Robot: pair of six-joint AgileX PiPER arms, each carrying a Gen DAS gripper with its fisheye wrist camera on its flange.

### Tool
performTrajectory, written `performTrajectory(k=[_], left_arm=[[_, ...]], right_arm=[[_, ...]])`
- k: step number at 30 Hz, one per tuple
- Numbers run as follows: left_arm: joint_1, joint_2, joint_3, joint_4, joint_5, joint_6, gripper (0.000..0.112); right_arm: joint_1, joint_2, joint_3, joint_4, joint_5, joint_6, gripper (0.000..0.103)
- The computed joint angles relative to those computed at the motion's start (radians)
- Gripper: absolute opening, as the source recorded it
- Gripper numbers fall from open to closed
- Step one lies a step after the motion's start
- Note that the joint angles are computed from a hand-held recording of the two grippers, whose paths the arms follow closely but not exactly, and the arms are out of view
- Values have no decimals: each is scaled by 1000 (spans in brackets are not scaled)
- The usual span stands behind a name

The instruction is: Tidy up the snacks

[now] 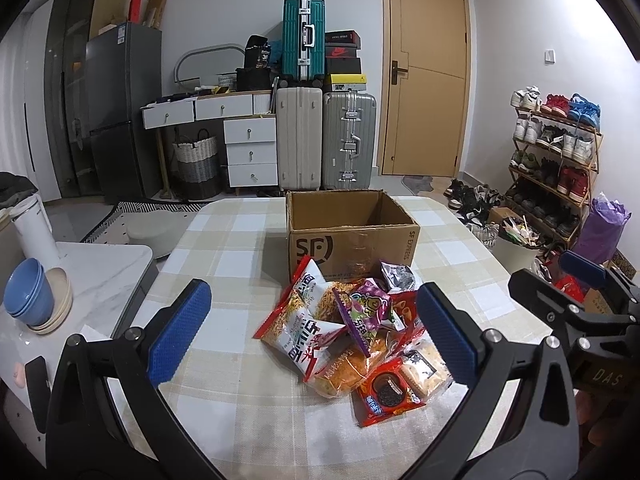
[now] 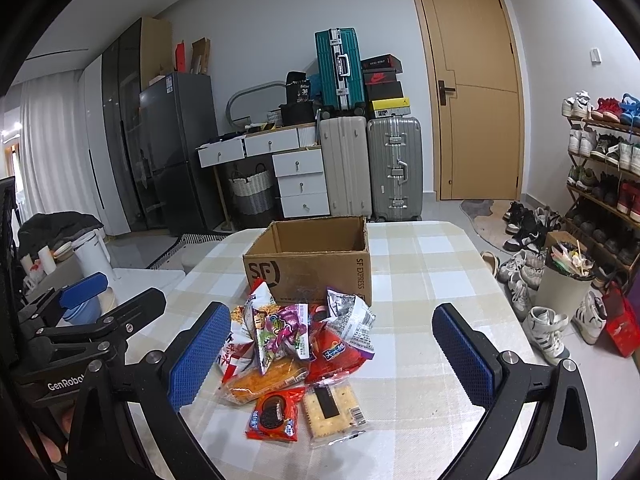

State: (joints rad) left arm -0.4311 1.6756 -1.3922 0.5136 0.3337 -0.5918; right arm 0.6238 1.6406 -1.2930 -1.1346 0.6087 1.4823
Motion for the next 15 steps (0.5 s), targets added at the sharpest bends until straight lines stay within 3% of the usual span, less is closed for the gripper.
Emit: performTrajectory(k=[15], left_arm=[[38, 14, -8, -56, 1, 28, 103]], right_arm=[[-9, -17, 26, 10, -16, 15, 103]])
